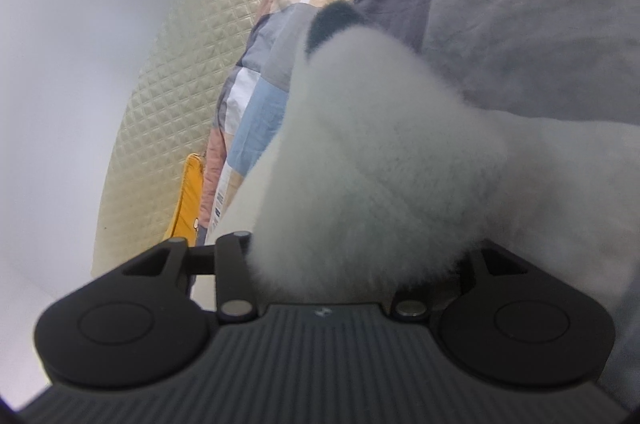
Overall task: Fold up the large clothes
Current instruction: 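Lay the folded blanket down and open both grippers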
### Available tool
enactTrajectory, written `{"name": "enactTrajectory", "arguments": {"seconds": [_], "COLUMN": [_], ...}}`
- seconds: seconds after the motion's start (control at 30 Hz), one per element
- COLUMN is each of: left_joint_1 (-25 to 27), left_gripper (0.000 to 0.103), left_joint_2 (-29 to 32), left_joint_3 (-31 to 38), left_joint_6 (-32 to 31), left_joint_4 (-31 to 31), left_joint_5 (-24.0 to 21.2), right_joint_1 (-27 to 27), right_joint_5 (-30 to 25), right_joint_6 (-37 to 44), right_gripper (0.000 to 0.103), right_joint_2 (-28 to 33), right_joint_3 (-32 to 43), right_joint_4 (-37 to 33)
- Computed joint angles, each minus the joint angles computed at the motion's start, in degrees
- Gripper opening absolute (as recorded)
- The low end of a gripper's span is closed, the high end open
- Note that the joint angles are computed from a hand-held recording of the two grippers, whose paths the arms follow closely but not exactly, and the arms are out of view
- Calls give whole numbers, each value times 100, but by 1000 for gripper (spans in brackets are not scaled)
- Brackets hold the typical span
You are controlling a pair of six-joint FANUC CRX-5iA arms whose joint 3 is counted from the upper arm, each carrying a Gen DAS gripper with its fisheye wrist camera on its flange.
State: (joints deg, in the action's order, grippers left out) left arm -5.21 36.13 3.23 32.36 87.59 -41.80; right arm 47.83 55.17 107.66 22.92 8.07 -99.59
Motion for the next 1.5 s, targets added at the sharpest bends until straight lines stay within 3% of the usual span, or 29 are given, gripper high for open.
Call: {"name": "enactTrajectory", "arguments": {"seconds": [0.1,0.2,0.33,0.47,0.57,0.7,0.8,1.0,1.13,1.37,1.5], "left_joint_1": [110,204,449,825,1093,1438,1724,2313,2640,3152,3339], "left_gripper": [54,54,54,54,54,54,54,56,58,59,60], "left_joint_2": [-290,-722,-1266,-1757,-2210,-2852,-3326,-4043,-4620,-5282,-5429], "left_joint_3": [-291,-700,-874,-701,-784,-1085,-1281,-1625,-2132,-2861,-3111], "left_joint_6": [139,-135,-5,351,241,-149,-424,-1209,-1793,-2494,-2580], "left_joint_4": [-44,102,-422,-1458,-1770,-1681,-1714,-1571,-1415,-1370,-1380], "left_joint_5": [0,129,212,-211,-543,-1010,-1392,-2398,-2626,-2963,-3177], "right_joint_1": [137,353,628,939,1308,1812,2052,2587,2877,3099,3202], "right_joint_5": [207,476,1101,1722,2267,2809,3155,3509,3715,4030,4277], "right_joint_6": [-147,-36,532,1023,1580,2351,3430,4857,5774,6599,6867], "right_gripper": [49,52,53,52,52,52,52,52,52,52,52], "right_joint_2": [-42,-125,-263,-419,-469,-478,-326,173,615,1247,1547], "right_joint_3": [2,47,323,645,984,1515,2232,3464,4256,5128,5453], "right_joint_4": [-85,-233,-633,-691,-379,23,-117,54,151,71,29]}}
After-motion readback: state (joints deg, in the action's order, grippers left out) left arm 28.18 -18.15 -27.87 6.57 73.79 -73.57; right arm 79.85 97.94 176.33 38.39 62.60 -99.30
